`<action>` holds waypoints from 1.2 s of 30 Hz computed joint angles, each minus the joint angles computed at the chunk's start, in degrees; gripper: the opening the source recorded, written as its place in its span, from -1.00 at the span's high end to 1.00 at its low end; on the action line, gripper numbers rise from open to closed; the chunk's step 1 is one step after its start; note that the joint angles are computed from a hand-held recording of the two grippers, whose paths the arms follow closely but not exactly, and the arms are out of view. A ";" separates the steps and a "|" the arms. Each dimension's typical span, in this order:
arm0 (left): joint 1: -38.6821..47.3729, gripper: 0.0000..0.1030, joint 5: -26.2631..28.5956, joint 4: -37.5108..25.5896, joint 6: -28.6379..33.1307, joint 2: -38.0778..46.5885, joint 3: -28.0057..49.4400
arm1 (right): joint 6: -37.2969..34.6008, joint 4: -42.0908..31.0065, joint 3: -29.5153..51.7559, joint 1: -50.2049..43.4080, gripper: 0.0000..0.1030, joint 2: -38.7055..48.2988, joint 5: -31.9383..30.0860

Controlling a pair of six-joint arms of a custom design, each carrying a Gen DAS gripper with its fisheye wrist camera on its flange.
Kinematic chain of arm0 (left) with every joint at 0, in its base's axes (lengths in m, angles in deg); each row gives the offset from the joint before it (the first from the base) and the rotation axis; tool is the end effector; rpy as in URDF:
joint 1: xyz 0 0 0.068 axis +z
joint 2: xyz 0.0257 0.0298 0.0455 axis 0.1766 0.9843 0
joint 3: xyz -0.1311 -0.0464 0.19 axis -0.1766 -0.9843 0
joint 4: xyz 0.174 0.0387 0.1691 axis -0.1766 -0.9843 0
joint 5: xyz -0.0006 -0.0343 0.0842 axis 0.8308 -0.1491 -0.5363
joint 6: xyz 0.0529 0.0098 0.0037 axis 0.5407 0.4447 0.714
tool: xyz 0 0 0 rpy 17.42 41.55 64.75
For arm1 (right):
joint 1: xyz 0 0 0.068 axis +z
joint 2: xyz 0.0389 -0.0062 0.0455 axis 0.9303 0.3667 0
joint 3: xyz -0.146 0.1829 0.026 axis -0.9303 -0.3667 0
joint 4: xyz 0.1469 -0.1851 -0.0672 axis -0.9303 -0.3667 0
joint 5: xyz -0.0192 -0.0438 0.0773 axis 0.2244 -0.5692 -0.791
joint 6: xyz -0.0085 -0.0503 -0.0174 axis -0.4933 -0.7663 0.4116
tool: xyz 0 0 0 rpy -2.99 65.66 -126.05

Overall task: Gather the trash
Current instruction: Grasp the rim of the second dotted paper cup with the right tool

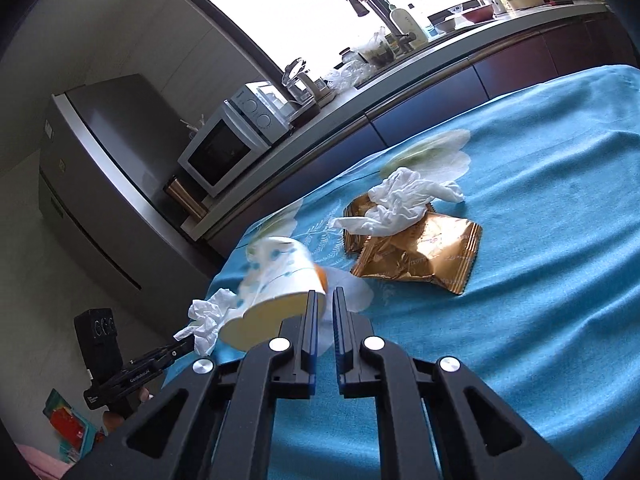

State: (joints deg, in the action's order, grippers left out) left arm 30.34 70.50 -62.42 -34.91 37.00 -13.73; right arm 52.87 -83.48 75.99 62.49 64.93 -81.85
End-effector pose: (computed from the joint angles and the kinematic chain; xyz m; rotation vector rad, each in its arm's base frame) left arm 0.3179 0.0933 0.2336 0.3202 2.2994 -0.4755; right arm 0.2692 -0.0082 0.2457 0.1786 2.1583 0.8035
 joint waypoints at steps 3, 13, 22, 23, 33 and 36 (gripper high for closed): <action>1.57 0.93 0.52 -0.59 0.74 -0.22 -0.24 | 1.25 0.61 0.07 0.76 0.84 1.27 -0.33; 4.37 0.93 1.83 -1.09 1.55 0.93 -0.05 | 2.73 1.74 4.66 11.22 -0.07 7.75 0.09; 6.57 0.93 2.72 -2.00 2.10 1.40 0.36 | 6.38 3.59 9.27 16.95 0.19 15.48 1.80; 6.87 0.93 2.86 -2.07 2.27 1.49 0.38 | 6.61 3.75 9.28 17.11 0.40 15.71 1.77; 9.79 0.93 4.71 -3.05 3.95 1.99 1.49 | 4.56 2.63 11.93 19.73 0.95 15.49 3.46; 11.39 0.93 5.45 -3.68 4.69 1.64 1.90 | 3.25 1.67 13.99 20.93 0.95 15.89 4.02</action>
